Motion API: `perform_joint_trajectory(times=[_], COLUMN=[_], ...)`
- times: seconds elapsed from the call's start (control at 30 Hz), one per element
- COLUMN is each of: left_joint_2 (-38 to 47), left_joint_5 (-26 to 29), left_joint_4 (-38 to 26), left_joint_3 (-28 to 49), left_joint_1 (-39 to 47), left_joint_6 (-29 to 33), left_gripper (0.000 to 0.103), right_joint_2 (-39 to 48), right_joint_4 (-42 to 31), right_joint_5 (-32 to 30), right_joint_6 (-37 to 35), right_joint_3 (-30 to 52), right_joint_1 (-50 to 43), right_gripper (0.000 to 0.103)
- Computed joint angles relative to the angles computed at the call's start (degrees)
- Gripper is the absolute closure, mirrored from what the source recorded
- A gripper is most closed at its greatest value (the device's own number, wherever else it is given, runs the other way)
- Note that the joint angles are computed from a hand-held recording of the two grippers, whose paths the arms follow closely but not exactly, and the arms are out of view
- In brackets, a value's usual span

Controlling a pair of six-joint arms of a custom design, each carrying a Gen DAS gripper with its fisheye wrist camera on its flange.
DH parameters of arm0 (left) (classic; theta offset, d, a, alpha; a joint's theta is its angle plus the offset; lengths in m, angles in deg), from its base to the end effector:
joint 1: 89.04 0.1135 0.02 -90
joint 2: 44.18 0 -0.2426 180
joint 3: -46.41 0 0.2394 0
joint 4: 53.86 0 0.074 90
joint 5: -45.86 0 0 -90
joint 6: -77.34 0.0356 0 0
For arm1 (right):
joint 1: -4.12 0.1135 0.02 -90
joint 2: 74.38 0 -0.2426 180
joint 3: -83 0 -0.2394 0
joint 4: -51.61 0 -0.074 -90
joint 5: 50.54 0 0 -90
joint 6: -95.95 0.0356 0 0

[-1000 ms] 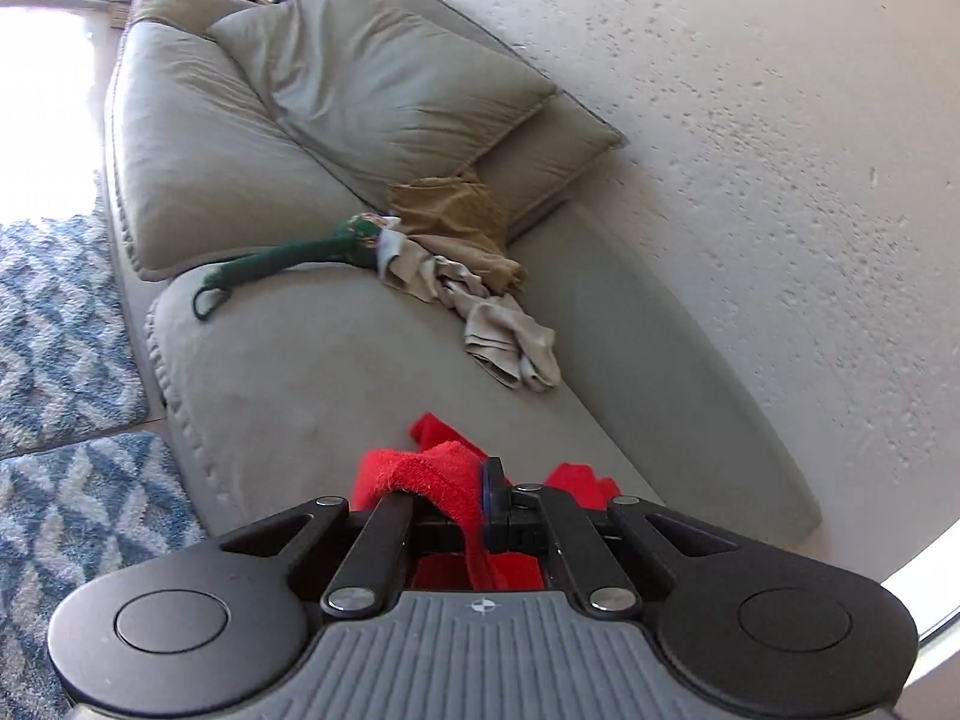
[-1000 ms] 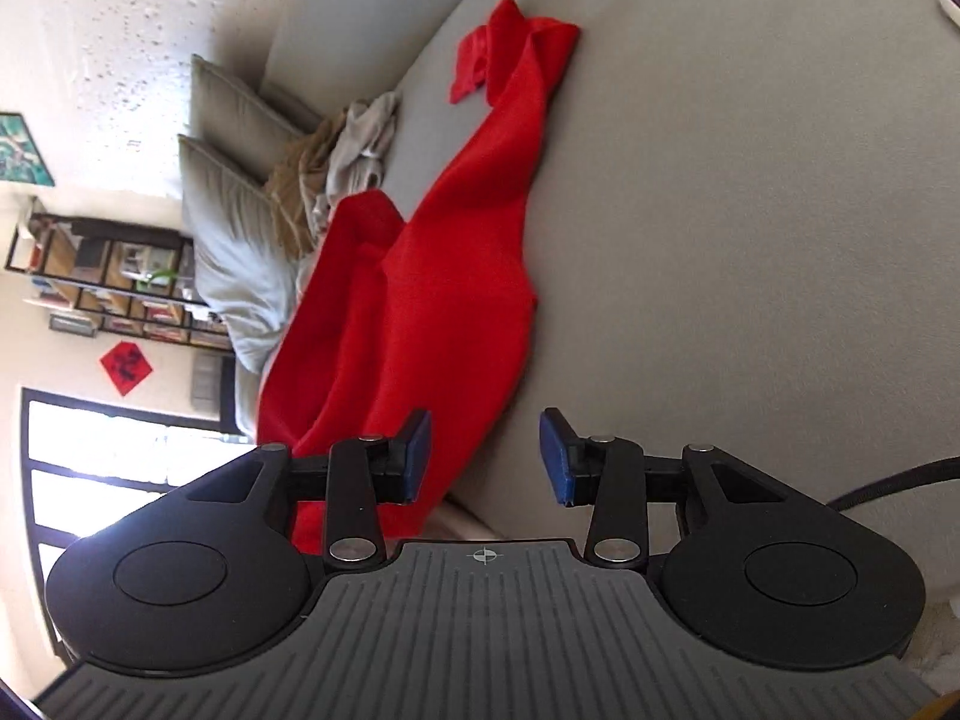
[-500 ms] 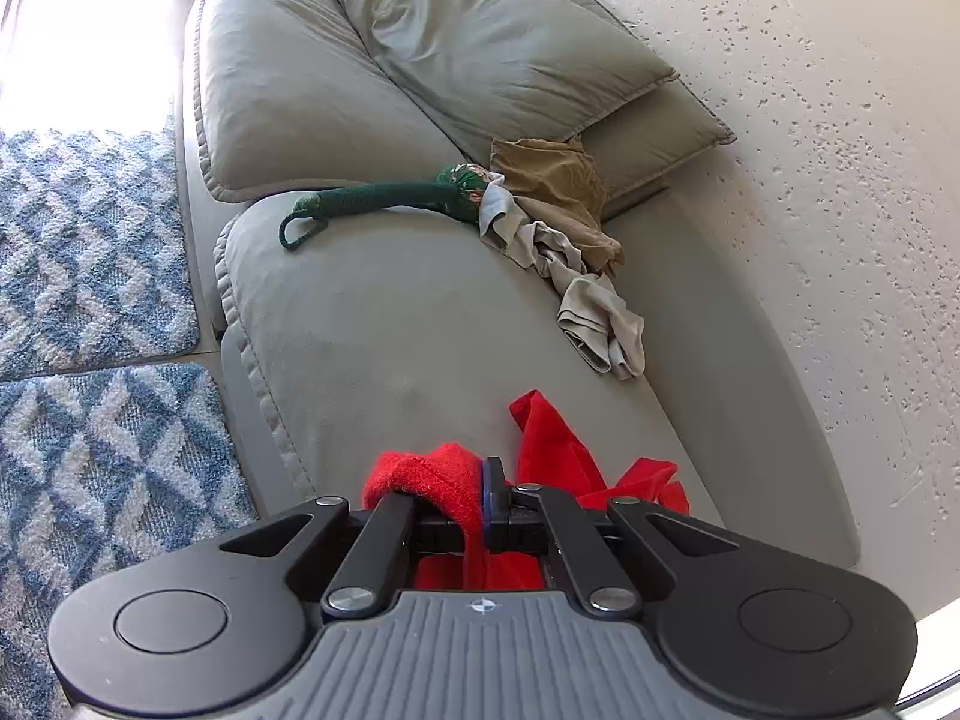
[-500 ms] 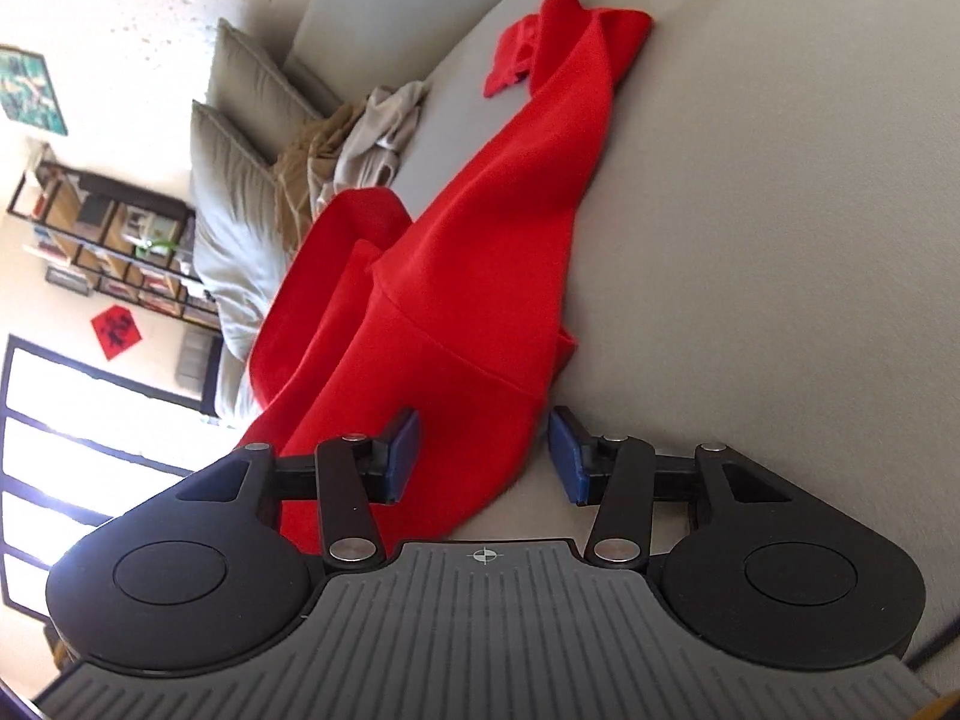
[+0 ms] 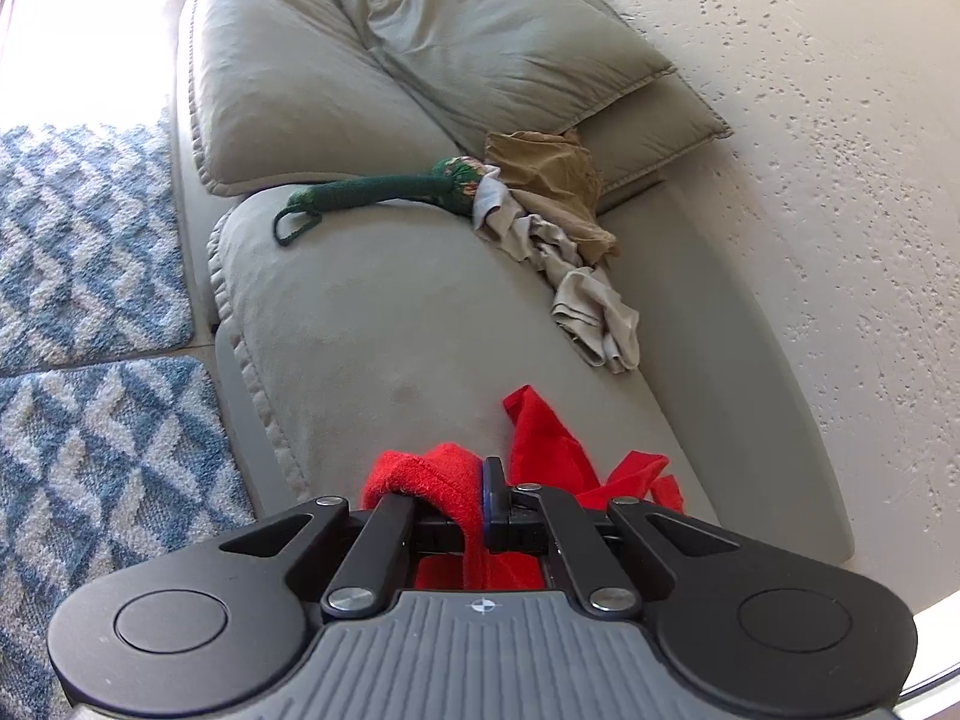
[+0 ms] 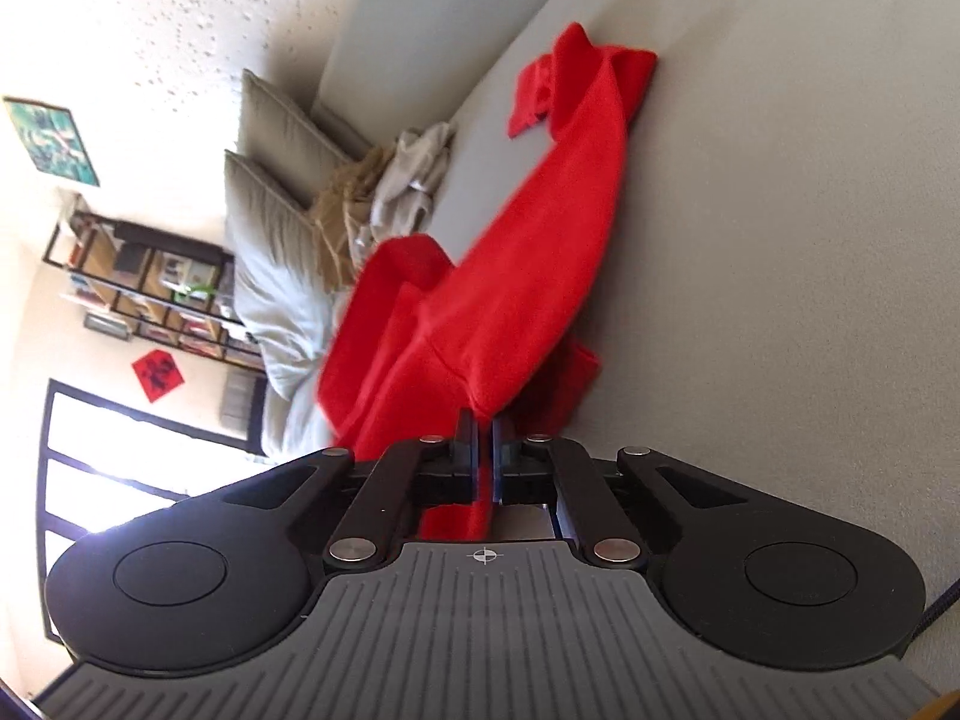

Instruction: Fold clothes

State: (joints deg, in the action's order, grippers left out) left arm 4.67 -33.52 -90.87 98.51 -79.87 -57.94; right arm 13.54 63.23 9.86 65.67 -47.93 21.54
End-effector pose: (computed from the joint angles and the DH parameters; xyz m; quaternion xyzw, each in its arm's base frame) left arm 0.1886 0.0238 0.2492 -0.3630 0.8008 -0.2231 0.4209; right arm 0.2724 0.1039 0.1577 0.1737 0.8178 0.4844 0.2577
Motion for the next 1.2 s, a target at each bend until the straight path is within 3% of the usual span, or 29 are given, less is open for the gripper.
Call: perform_joint_trajectory(times=[0.13, 0.27, 0.47, 0.63, 0.77, 0.93, 1.03, 1.2], left_joint_2=[0.01, 2.97, 5.65, 6.66, 9.61, 19.5, 30.55, 54.73], left_joint_5=[2.0, -1.91, -8.54, -13.17, -14.54, -11.05, -6.73, -2.01], left_joint_4=[1.99, 6.08, 15.64, 18.69, 18.33, 12.48, 5.85, -4.78], left_joint_3=[6.4, 16.01, 28.54, 35.67, 41.87, 52.64, 62.32, 85.2], left_joint_1=[-4.09, -12.88, -24.71, -32.21, -35.77, -34.02, -29.88, -24.03], left_joint_6=[-0.66, -1.62, 0.95, 5.06, 8.08, 9.39, 8.96, 7.77], left_gripper=[0.103, 0.103, 0.103, 0.103, 0.103, 0.103, 0.103, 0.103], right_joint_2=[-13.61, -25.24, -34.92, -37.47, -34.66, -24.02, -14.92, 2.22], right_joint_4=[-5.81, -15.45, -35.0, -49.88, -56.55, -67.86, -72.35, -71.46], right_joint_5=[-1.61, -2.29, -4.1, 3.06, 6.3, 11.25, 16.13, 21.32], right_joint_6=[2.04, 1.42, -7.14, -20.2, -24.04, -27.5, -32.98, -39.44], right_joint_3=[1.4, 9.16, 31.81, 52.54, 65.9, 82.4, 89.34, 96.16], right_joint_1=[-5.35, -11.55, -22.43, -24.3, -25.13, -25.46, -24.08, -23.5], right_gripper=[0.099, 0.099, 0.099, 0.099, 0.099, 0.099, 0.099, 0.099])
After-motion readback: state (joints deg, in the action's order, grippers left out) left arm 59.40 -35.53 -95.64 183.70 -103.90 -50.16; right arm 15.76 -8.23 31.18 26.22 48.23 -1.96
